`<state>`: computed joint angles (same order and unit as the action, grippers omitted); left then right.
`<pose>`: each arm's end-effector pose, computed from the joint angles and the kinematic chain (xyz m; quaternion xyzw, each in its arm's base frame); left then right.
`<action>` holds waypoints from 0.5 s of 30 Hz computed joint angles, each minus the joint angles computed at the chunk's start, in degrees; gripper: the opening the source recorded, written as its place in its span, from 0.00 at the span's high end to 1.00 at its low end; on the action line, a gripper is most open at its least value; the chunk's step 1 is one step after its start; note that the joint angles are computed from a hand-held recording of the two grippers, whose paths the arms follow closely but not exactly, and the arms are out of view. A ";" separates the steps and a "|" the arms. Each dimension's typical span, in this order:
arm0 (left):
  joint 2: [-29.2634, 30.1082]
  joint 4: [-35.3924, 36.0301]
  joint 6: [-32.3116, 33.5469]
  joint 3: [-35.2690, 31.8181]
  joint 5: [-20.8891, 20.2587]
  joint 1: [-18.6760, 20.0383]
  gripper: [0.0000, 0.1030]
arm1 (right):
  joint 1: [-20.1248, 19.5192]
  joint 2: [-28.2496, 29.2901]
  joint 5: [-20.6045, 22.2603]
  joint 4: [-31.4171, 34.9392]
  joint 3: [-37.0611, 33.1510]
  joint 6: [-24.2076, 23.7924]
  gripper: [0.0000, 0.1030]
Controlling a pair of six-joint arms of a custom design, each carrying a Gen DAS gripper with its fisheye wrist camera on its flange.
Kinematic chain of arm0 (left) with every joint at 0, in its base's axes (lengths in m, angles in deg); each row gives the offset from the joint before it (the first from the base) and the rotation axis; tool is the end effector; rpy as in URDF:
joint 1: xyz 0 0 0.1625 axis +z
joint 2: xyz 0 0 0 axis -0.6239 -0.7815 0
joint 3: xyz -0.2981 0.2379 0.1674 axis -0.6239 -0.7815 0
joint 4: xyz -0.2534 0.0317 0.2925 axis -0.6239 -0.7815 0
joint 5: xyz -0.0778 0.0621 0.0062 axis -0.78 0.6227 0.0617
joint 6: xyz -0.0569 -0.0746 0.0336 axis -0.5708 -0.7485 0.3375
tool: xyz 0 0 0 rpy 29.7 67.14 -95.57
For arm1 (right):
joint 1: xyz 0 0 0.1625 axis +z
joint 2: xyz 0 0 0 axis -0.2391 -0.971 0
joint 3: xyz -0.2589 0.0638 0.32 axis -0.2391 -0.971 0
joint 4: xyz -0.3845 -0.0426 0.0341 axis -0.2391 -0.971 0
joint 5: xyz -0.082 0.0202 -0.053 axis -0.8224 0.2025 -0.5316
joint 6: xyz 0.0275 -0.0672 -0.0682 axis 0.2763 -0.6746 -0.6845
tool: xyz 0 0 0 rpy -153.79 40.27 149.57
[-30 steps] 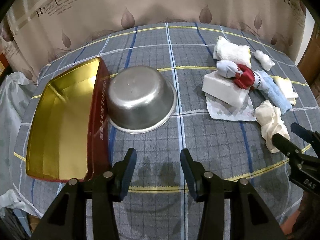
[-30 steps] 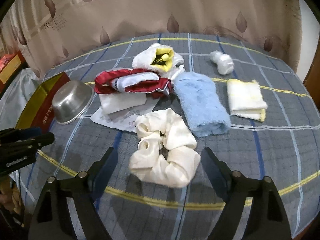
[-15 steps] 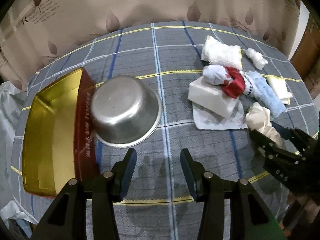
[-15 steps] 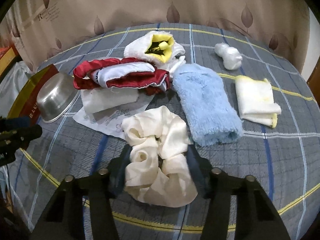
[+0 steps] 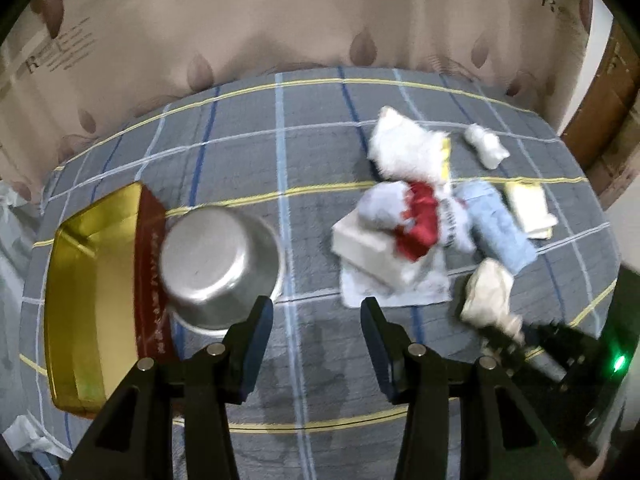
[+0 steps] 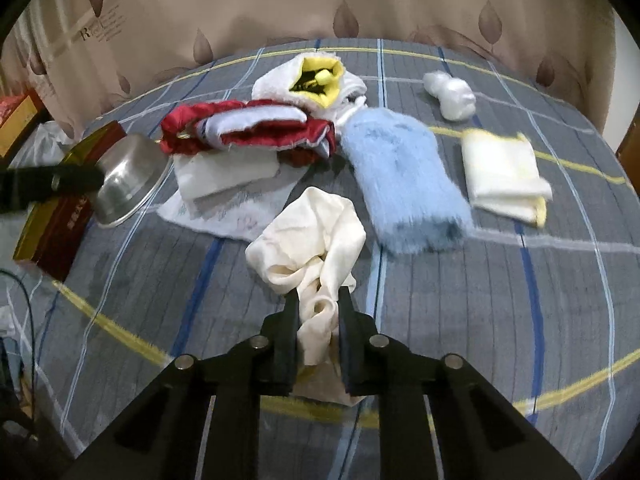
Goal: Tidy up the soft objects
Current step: 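Grasp and lift the red-and-white cloth with the left tool while the right tool holds the scrunchie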
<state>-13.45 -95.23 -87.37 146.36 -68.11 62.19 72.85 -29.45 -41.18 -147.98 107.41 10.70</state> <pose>-0.3222 -0.3585 -0.0622 0.0622 0.8974 -0.2197 0.3775 -0.0599 -0.3415 0.2072 0.2519 -0.9108 0.1890 0.2671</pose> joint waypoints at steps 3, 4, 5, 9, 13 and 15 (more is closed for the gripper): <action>0.30 -1.74 2.92 -1.48 -0.13 0.29 0.55 | -1.15 -1.70 0.68 1.83 0.71 0.20 0.86; 0.49 -2.60 4.15 -2.14 -0.46 0.54 0.55 | -1.37 -1.98 0.98 2.16 0.76 0.40 0.86; 0.74 -3.47 5.53 -2.94 -0.93 0.84 0.55 | -1.46 -2.12 1.08 2.59 0.70 0.76 0.86; 2.25 -6.11 10.76 -6.73 -3.56 2.88 0.55 | -1.31 -2.24 1.13 3.81 0.17 1.53 0.86; 4.30 -3.92 13.02 -11.31 -4.14 4.74 0.55 | -1.83 -2.27 1.97 3.52 0.39 1.34 0.86; 5.26 -2.82 13.64 -13.15 -4.25 5.62 0.55 | -2.02 -2.69 2.22 4.12 0.38 1.86 0.87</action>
